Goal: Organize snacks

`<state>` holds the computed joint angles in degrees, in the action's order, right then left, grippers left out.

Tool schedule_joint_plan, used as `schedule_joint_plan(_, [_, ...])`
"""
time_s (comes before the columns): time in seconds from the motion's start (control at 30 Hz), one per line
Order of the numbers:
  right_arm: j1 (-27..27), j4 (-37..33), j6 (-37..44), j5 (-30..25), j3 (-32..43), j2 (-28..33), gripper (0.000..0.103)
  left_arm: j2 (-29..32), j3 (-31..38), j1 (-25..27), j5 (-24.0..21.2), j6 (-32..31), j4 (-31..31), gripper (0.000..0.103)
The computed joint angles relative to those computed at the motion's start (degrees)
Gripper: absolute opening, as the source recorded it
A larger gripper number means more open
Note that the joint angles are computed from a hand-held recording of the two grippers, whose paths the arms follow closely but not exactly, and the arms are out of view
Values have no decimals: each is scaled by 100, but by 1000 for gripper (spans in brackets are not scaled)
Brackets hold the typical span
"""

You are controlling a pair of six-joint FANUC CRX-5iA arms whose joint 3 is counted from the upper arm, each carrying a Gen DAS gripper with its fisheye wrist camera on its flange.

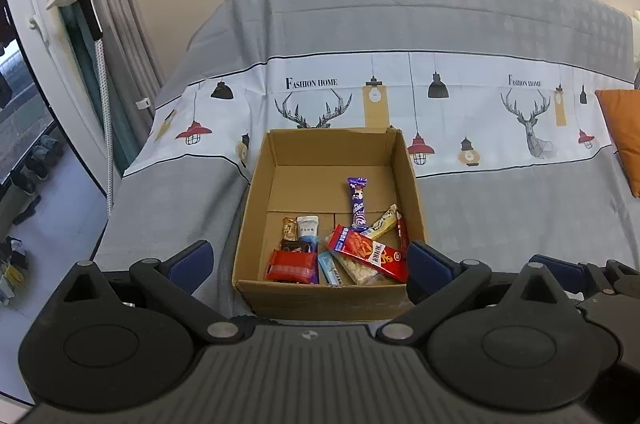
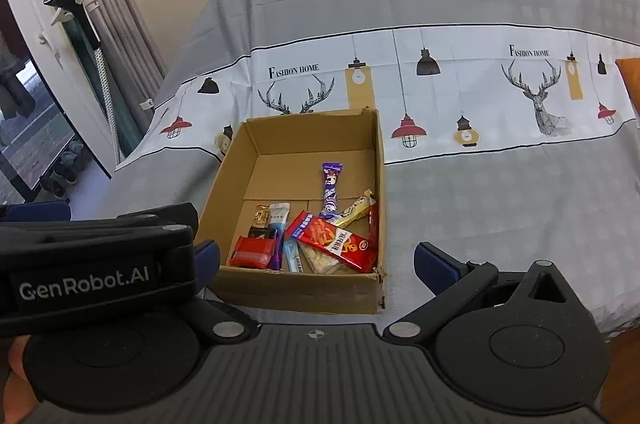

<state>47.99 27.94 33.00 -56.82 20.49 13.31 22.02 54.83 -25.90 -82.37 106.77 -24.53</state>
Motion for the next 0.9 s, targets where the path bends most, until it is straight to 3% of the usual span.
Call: schedule_joint_plan(0.9, [-130,-38,-244,74,-137,19,102,558,638,-202,-313,-94,-227,103])
